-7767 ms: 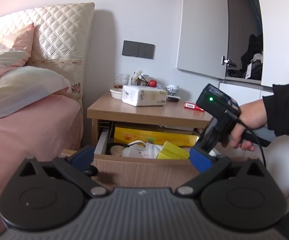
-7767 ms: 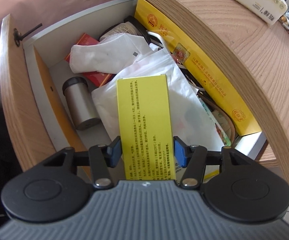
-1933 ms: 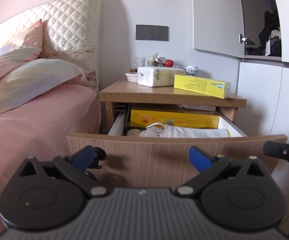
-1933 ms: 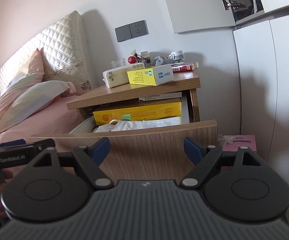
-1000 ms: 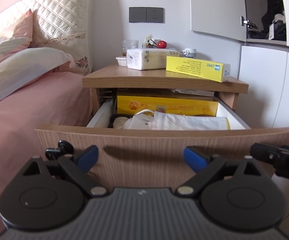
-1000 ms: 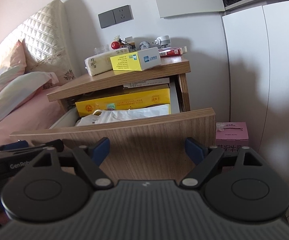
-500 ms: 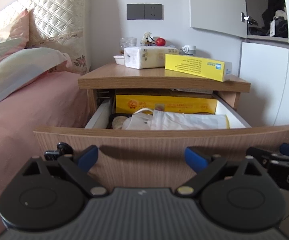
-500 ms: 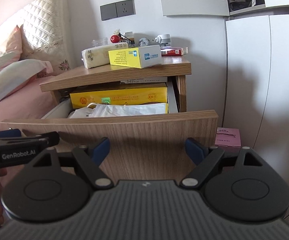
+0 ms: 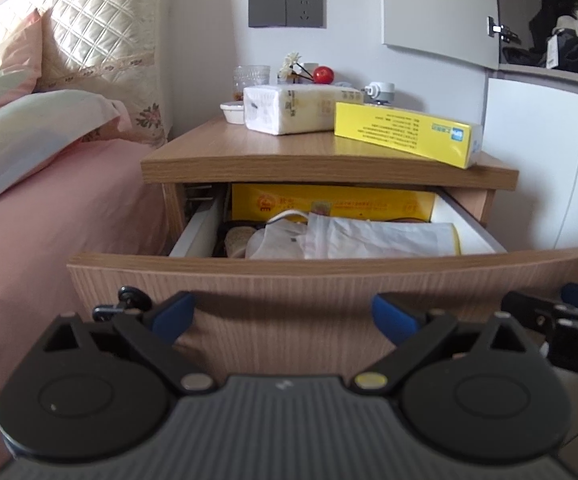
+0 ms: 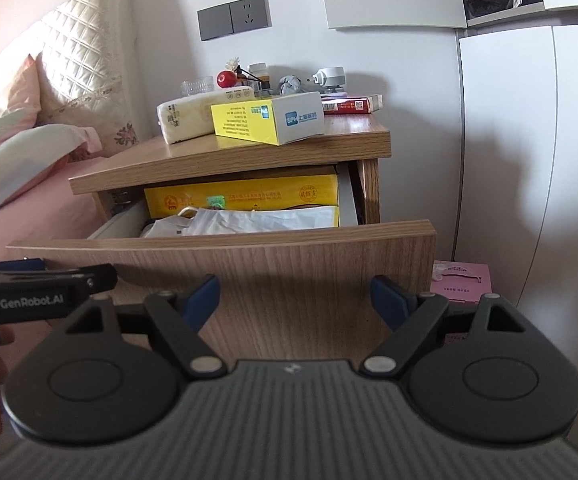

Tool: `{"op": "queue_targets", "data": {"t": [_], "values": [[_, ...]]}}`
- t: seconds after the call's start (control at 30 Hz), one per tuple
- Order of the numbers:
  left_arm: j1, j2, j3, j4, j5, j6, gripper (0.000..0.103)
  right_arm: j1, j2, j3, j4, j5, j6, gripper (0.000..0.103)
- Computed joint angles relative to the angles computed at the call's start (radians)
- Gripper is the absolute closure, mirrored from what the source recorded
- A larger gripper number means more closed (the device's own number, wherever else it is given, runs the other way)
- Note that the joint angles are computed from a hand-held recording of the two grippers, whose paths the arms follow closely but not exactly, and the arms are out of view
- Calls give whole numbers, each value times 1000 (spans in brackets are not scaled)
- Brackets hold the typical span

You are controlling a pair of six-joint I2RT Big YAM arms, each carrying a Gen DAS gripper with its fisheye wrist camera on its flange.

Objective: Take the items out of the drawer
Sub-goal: 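Push the drawer front inward with the left tool fingers, then keep pushing the drawer shut with the left tool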

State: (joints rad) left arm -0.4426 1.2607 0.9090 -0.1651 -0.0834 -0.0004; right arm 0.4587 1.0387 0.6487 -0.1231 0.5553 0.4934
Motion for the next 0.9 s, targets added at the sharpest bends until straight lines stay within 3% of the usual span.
{"op": "queue_targets", "data": {"t": [0.23, 0.47, 0.63, 0.9], "values": [[0, 58, 59, -19, -10, 36, 2, -44, 37, 20, 33, -48, -35, 17], [12, 116, 70, 58, -12, 67, 1, -86, 83, 32, 96, -89, -104, 17], [45, 164, 116, 20, 37, 34, 1, -103, 118, 41, 140, -95, -135, 17], [47, 218, 148, 69, 39, 43, 0, -143, 171, 56, 220, -129, -158, 16]]}}
